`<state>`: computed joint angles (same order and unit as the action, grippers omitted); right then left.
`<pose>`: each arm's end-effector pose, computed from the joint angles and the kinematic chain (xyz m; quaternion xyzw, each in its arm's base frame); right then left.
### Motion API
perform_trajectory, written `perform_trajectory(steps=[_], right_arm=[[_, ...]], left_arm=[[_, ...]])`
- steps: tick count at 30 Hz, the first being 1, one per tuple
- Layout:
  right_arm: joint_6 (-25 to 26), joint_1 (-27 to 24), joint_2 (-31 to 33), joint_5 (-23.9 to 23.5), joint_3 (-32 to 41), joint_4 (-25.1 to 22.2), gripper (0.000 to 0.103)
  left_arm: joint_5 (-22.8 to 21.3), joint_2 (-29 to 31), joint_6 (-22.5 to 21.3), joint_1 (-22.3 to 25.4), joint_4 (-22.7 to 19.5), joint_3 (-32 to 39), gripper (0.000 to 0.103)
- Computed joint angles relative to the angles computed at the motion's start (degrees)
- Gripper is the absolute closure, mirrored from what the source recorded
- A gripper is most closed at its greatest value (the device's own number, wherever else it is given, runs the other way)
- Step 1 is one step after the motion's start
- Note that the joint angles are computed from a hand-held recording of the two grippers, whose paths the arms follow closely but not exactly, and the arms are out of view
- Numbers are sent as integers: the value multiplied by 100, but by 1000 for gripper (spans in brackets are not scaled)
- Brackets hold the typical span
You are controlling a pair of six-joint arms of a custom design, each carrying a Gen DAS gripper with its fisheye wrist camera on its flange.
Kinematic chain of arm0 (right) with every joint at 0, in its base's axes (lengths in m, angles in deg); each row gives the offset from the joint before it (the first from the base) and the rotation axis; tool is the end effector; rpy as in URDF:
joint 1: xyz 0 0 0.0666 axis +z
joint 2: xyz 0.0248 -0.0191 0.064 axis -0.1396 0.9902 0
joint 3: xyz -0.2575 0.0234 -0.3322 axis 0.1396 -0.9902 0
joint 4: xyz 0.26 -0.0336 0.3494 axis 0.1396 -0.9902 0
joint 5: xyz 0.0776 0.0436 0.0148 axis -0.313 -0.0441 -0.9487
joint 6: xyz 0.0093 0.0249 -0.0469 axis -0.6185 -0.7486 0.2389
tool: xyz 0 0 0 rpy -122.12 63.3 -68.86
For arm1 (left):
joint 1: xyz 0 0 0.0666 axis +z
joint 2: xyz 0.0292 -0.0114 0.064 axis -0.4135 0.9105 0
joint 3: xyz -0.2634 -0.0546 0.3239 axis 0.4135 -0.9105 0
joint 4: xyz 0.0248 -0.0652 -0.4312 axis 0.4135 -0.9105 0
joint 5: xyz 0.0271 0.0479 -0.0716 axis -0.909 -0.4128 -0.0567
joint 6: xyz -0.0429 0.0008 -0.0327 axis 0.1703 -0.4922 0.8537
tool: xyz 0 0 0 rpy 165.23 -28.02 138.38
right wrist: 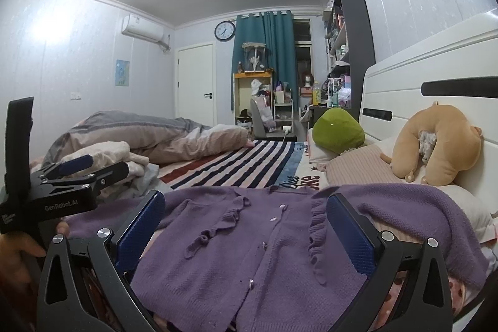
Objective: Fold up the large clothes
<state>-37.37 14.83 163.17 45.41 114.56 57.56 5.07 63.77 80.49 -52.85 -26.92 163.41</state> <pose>0.6498 0.2704 0.5446 -0.1131 0.7545 0.1096 0.6371 0.6449 -0.3317 0.5512 -0.0135 0.7802 -0.0278 0.6248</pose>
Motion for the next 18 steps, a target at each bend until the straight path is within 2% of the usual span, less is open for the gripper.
perform_trajectory(steps=[14,18], right_arm=[[-31,6,4,5,-3,0,0],[-59,6,-5,-43,-110,188,0]], left_arm=[[-32,58,52,21,-148,81,1],[68,29,25,96,-278,23,1]])
